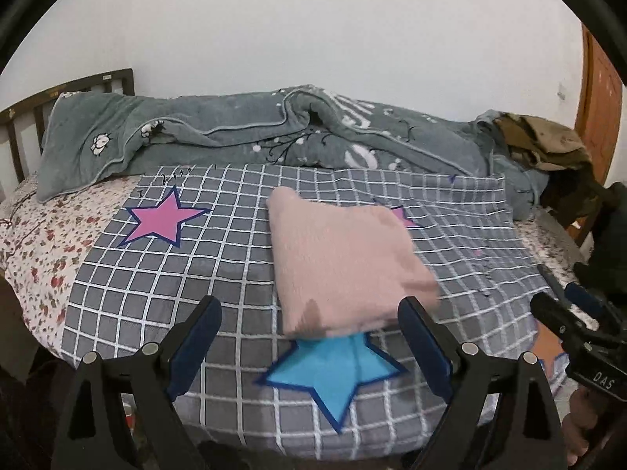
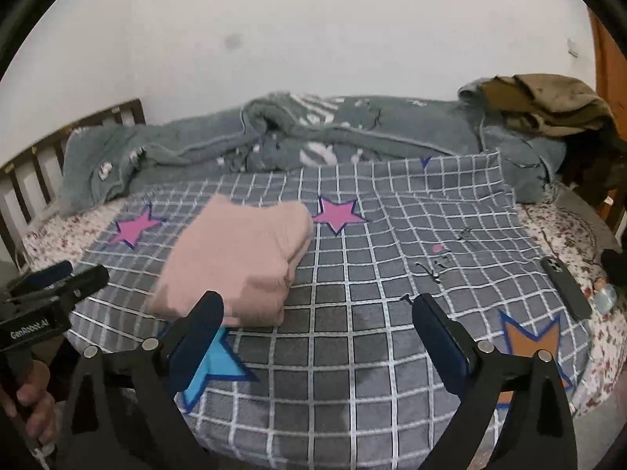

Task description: Fold small clothes

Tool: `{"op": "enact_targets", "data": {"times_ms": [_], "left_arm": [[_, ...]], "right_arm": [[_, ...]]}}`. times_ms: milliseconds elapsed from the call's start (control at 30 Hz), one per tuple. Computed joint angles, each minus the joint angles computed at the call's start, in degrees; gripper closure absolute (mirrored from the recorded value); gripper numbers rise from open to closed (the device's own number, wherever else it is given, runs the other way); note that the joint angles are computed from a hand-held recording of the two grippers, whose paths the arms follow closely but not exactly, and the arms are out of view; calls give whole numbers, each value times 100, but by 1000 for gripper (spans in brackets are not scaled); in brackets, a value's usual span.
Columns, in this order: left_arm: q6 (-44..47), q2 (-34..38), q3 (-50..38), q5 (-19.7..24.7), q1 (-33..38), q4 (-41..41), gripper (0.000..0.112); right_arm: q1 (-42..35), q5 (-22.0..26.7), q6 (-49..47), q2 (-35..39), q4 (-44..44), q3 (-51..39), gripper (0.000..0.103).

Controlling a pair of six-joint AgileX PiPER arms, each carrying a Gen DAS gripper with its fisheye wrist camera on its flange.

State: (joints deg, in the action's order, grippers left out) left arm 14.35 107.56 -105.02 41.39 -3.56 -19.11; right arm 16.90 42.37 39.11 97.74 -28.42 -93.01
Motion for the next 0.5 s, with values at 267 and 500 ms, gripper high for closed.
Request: {"op": "enact_targets", "data": {"times_ms": [267,500], "left_arm": [[-9,-838,709,-81,-104,100,20],[-12,-1130,867,-111,-194,158,20]], "right_arm": [[243,380,198,-672,-90,393,4],[382,551,424,-910,-335,547,4]]}}
